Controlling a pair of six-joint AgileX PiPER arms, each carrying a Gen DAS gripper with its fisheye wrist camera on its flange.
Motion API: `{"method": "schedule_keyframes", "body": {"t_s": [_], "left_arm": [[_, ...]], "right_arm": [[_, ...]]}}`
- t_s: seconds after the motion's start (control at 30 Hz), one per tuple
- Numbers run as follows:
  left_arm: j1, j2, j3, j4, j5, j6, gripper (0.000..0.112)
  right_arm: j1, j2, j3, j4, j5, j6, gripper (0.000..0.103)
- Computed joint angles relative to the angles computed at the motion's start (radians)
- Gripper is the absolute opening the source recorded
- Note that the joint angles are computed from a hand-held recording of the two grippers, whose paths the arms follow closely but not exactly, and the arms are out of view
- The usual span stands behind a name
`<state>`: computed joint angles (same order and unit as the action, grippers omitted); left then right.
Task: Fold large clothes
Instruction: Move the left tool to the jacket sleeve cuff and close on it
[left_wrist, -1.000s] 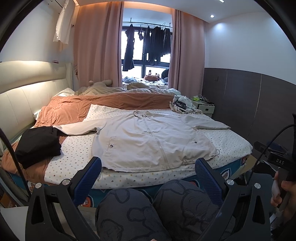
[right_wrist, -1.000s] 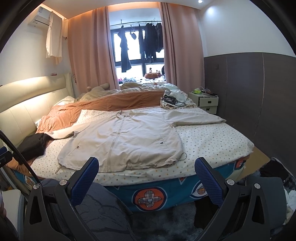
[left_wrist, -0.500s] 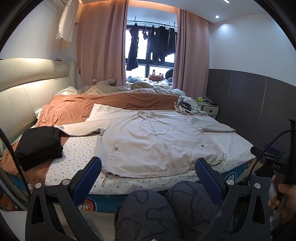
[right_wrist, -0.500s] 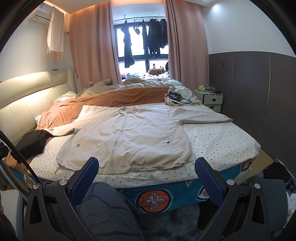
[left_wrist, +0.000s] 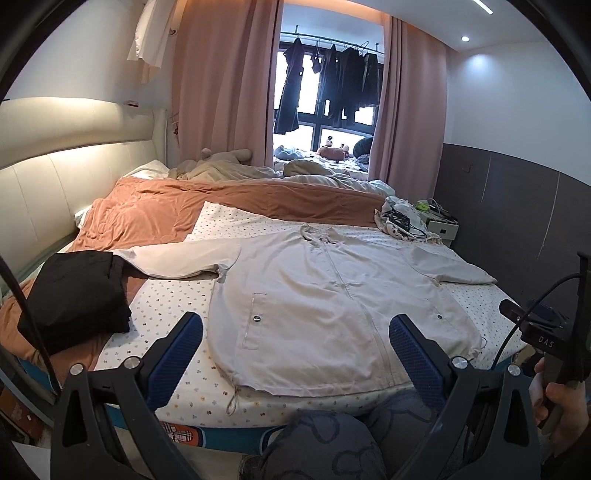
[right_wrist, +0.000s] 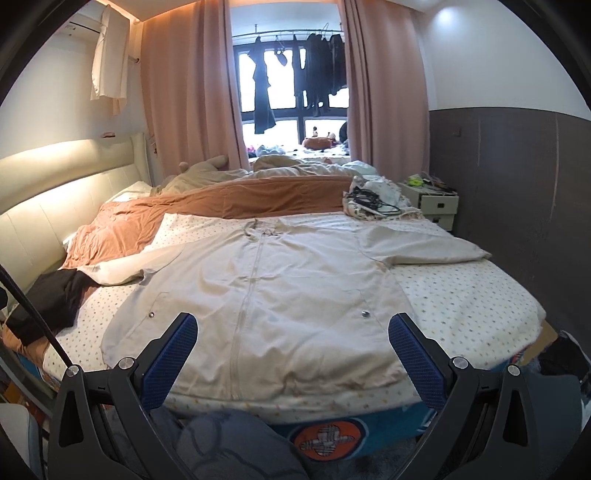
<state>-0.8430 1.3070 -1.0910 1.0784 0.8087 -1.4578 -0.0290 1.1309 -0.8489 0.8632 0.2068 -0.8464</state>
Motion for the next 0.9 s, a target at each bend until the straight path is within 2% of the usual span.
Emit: {"method": "schedule_keyframes", "body": {"t_s": [0.13,0.27,0.53,0.73,0.83,0.9], "left_arm": [[0.138,0.036,-0.039,-0.084,-0.099,0.099,0.103],[0.249,0.075,-0.075,-0.152,-0.168,0.175,0.103],[0.451,0.176,-0.169,-0.347,-0.272,0.369,0.103],[0.583,0.294,-0.279,-0.513,-0.281,0.528,0.103],[0.645,0.353,-0.341,-0.601,-0.291,0.612,0.102],[0.685,0.404,-0.401,-0.664,-0.279,0.679,0.099]], "right_arm": [[0.048,0.139,-0.126,-0.173,-0.007,0.16,0.103],[0.061,0.251,-0.249,-0.063,0.016,0.042,0.103],[0.074,0.492,-0.52,-0.071,0.099,0.081,0.103],[0.111,0.694,-0.792,-0.228,0.169,0.288,0.103],[0.125,0.823,-0.993,-0.327,0.249,0.417,0.103],[0.14,0.934,-1.181,-0.406,0.331,0.516,0.103]]}}
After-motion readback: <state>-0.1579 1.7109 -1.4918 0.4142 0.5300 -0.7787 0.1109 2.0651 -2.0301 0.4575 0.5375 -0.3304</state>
